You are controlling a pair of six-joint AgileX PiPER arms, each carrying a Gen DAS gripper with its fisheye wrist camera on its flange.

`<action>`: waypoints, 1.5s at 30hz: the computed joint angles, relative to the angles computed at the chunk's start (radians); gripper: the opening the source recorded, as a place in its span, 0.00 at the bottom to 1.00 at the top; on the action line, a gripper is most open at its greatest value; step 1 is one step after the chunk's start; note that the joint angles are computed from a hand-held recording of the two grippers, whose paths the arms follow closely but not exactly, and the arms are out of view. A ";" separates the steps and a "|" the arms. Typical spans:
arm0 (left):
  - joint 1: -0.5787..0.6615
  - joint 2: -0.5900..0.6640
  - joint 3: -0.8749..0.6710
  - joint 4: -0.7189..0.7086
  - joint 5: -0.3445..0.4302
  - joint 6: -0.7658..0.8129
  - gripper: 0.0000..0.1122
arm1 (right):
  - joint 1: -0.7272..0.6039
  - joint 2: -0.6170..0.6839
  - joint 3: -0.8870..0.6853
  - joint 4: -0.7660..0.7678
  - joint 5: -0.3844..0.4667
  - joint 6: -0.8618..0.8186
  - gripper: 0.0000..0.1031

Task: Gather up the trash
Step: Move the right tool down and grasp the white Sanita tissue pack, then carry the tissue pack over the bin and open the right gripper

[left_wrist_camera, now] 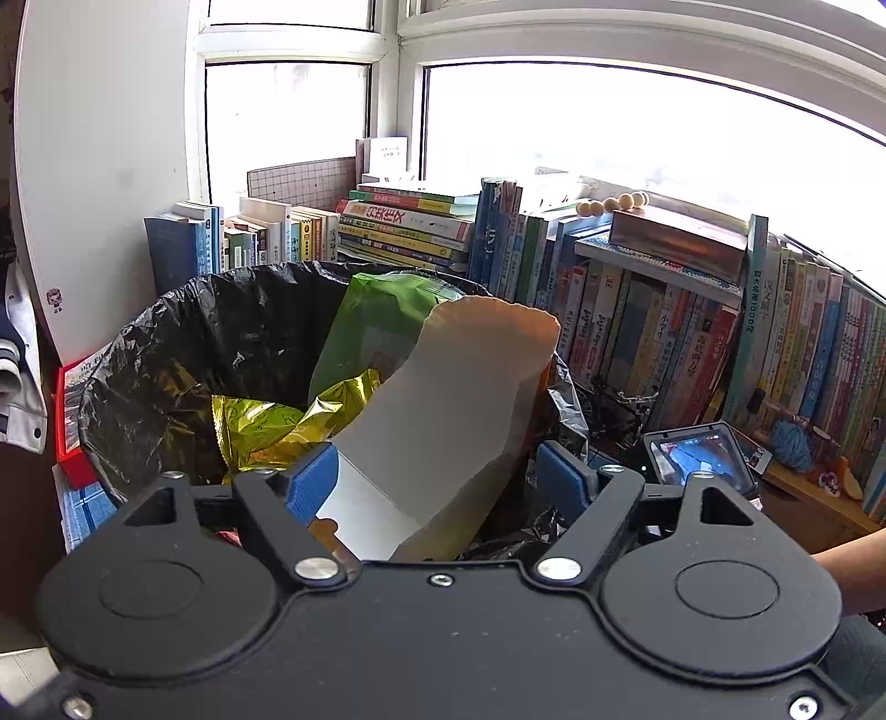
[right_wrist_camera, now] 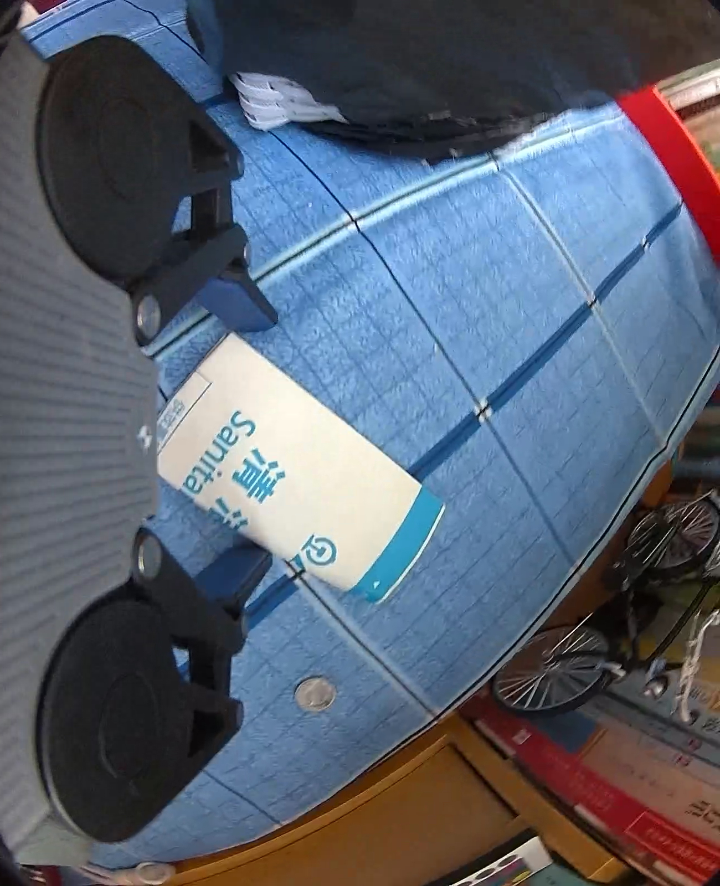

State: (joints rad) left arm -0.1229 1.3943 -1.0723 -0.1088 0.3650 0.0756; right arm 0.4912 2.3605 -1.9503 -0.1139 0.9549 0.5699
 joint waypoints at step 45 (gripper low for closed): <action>0.023 0.009 -0.005 -0.025 0.041 0.012 0.69 | 0.056 -0.247 -0.397 0.208 0.016 -0.328 0.32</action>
State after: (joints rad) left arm -0.1003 1.4028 -1.0776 -0.1334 0.4063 0.0881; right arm 0.5472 2.1130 -2.3470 0.0945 0.9706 0.2416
